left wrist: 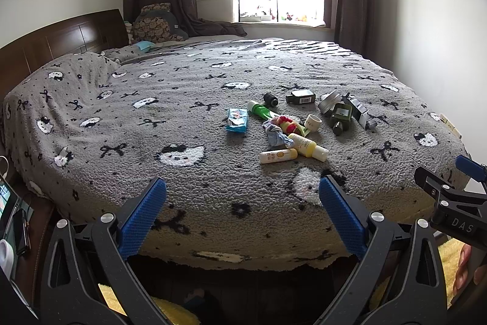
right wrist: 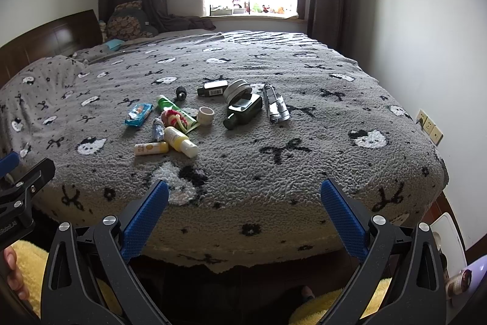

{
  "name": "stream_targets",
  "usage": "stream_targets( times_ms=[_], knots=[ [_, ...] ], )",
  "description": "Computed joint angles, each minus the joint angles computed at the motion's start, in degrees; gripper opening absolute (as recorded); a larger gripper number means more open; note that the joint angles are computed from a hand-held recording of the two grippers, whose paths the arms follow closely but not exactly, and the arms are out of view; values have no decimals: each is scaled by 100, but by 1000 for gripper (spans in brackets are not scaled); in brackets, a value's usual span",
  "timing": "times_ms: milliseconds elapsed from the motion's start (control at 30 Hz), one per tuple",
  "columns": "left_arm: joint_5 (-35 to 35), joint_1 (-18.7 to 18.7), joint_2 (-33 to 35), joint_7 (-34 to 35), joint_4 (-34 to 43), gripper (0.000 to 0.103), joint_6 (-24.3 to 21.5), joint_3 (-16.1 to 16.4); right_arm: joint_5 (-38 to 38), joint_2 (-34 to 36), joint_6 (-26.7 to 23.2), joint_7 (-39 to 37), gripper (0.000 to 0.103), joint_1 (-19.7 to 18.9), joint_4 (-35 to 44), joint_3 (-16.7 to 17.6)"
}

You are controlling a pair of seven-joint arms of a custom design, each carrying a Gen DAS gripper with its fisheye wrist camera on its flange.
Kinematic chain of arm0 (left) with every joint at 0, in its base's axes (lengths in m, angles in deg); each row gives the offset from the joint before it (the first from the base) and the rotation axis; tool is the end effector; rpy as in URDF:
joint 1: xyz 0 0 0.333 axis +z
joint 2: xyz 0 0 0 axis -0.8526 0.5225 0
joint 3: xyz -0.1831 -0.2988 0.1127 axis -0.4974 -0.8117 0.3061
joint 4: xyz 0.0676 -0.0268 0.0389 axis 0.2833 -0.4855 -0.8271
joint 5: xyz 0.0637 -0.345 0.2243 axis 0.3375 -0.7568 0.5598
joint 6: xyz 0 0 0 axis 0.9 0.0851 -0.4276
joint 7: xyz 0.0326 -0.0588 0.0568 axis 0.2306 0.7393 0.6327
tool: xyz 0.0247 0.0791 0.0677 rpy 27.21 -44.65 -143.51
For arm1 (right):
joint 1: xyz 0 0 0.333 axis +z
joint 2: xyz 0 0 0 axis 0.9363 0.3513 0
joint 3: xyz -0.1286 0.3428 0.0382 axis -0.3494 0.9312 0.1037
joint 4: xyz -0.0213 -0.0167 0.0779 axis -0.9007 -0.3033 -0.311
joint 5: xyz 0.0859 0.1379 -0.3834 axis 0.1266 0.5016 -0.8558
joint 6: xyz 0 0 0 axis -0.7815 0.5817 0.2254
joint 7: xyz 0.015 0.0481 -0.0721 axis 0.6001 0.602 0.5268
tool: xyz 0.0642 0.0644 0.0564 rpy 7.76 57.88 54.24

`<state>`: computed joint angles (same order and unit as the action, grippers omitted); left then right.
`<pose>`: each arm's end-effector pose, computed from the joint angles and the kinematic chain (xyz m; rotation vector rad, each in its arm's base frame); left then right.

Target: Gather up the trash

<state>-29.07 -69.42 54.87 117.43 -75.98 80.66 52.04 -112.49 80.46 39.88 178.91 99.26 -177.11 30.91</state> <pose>0.4781 -0.2022 0.6406 -1.4921 1.8042 -0.9029 0.4588 0.3892 0.6406 -1.5047 1.9115 -0.8818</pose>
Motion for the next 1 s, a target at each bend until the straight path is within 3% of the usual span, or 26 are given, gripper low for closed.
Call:
stream_targets(
  times_ms=[1000],
  knots=[
    [-70, 5, -77, 106, -28, 95, -30, 26, -7, 25, -14, 7, 100, 18, 29, 2]
  ],
)
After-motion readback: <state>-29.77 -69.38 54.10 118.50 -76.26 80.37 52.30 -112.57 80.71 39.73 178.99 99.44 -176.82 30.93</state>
